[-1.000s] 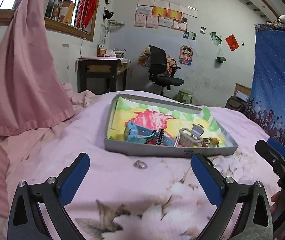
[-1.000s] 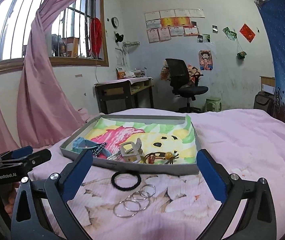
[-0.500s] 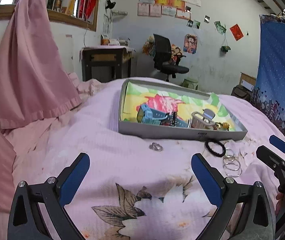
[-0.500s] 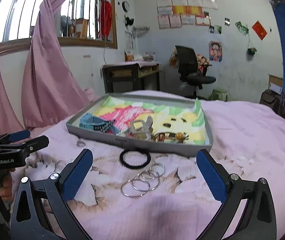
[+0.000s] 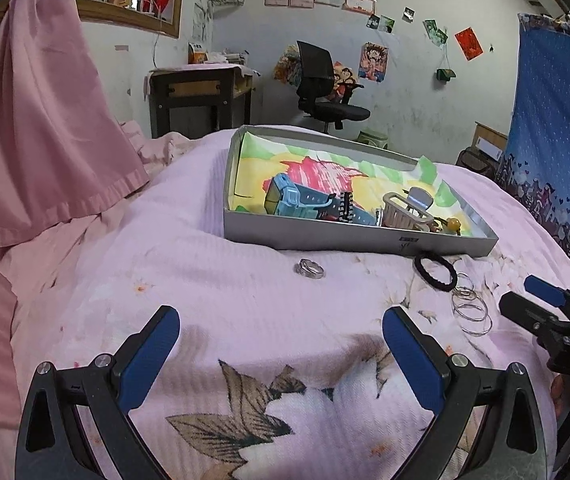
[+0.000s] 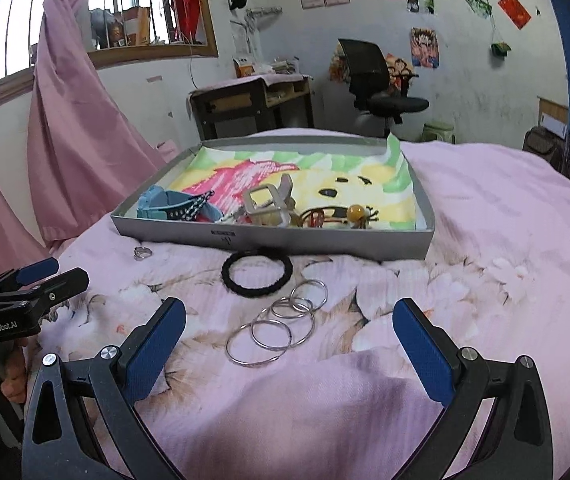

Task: Organize jewelry
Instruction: 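Grasp the small silver ring with the left tool while the right tool grasps the large silver rings, then carry the small ring and large rings into the tray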

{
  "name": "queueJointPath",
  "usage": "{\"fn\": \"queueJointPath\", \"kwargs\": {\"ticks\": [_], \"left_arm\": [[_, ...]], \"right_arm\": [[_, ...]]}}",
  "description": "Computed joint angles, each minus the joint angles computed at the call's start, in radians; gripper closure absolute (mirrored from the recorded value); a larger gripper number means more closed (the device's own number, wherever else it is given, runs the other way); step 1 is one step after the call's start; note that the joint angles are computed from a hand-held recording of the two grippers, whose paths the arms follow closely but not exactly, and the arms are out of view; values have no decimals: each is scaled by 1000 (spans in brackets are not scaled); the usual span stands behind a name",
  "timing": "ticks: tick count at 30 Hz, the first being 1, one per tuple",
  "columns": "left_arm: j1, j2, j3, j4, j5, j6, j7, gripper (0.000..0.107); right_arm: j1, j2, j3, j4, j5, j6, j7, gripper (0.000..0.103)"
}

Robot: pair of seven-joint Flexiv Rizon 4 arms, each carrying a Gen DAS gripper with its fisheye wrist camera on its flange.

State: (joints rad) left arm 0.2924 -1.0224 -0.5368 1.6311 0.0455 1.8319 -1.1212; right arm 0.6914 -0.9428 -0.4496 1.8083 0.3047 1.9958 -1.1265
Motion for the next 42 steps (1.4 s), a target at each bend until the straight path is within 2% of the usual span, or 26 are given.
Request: {"fn": "queueJointPath", "kwargs": {"ticks": [2,6,10,15,20,26,30,39,42], "left_arm": [[6,-5,-10,-3,5,-7,6,5],[13,-17,-33,-20,14,-32,37,12],[-6,-28,-32,-51,1,-65,86,21],[-23,-45,-41,-95,-46,-134,156,35],[-59,-61,-31,-164,-134,-222,216,42],[-110,-67,12,-218,-235,-288,260,50],[-130,-68,28,-236,-289,-319,297,59],[-173,-60,77,-246,-364,-344,340,84],[-181,-56,85,-239,-368,-332,351,87]], "right_arm": [[-26,6,25,-8,-22,-20,2,3],[-72,11,70,-24,-83,-58,10,25],[-112,14,111,-38,-149,-86,18,26],[-144,12,139,-55,-205,-120,40,32],[-176,11,168,-67,-248,-139,66,38],[-208,9,197,-79,-299,-161,84,49],[-223,6,214,-85,-323,-160,89,62],[-231,7,224,-84,-346,-150,87,62],[-236,7,232,-84,-350,-145,80,63]]}}
